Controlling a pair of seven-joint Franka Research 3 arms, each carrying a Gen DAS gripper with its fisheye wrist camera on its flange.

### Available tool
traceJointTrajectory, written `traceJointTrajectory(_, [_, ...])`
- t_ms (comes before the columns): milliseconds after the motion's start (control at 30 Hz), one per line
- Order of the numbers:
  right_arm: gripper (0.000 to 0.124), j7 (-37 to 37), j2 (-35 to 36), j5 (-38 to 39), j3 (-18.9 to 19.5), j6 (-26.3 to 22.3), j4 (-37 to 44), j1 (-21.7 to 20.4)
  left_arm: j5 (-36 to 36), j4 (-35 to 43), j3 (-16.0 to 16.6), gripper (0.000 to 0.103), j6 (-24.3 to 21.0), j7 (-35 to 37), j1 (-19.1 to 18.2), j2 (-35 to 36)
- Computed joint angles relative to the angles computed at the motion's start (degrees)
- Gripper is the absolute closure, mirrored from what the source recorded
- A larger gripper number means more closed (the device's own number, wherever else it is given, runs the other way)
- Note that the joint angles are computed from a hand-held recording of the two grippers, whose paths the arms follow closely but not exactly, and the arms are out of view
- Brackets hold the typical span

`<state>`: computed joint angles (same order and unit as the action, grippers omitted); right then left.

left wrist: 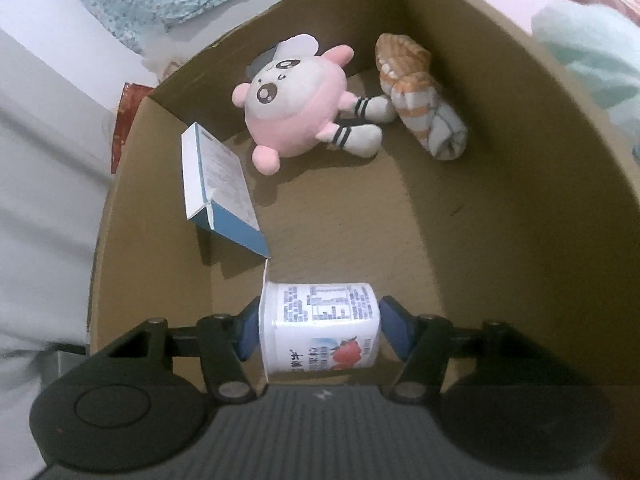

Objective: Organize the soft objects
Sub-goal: 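Lower the yogurt cup into the cardboard box and open the left tool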

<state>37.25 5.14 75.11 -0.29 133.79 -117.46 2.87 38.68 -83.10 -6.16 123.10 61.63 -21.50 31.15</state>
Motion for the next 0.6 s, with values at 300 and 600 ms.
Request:
traceJointTrajectory(300, [0.066,0.3,0.6,0.3,-0.1,-1.0,-0.1,-0.5,-6.3,-4.5,-2.4,0.039,6.0,0.4,2.7,-3.9])
traceJointTrajectory(600, [0.065,-0.3,0.2,1.0,-0.4,-1.4,-1.0,-0.9,-14.9,-11.0,-4.0,0.038,11.9,1.9,5.8,-9.5])
